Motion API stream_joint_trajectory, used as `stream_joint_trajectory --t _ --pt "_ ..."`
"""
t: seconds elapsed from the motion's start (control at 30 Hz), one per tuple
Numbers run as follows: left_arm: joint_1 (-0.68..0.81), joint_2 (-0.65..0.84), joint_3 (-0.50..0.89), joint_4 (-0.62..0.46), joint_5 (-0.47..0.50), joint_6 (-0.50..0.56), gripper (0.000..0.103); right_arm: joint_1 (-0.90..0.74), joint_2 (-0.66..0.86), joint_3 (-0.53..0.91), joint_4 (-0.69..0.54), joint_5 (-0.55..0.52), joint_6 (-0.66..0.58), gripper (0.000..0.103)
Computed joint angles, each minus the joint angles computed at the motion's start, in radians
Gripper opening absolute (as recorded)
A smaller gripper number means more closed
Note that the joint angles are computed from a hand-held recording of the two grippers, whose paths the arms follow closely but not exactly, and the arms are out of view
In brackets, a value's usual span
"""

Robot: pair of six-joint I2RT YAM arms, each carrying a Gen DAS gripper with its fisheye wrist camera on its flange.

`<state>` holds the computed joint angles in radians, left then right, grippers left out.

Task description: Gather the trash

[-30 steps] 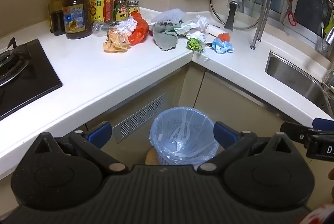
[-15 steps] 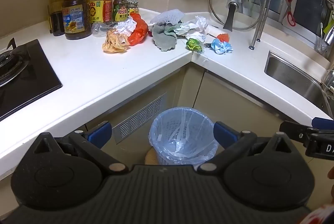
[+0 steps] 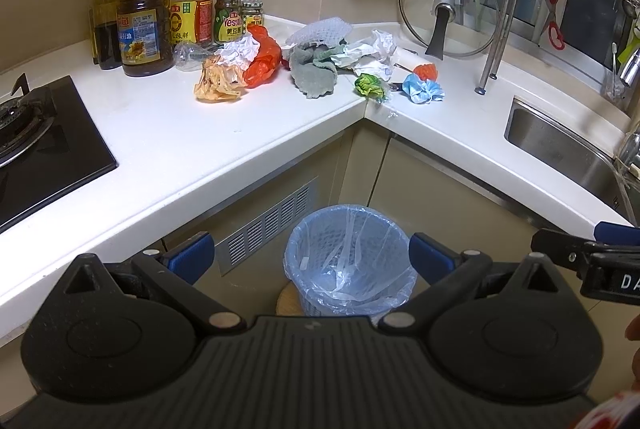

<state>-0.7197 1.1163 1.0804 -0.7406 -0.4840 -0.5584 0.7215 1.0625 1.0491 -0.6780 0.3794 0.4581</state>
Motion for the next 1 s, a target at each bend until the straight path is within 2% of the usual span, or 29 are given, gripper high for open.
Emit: stream_joint_trajectory --t 1.0 --pt "-0.017 0.018 0.015 0.015 -0.001 0.0 0.103 -0.023 0.001 0.001 0.015 -0.008 -0.011 0.103"
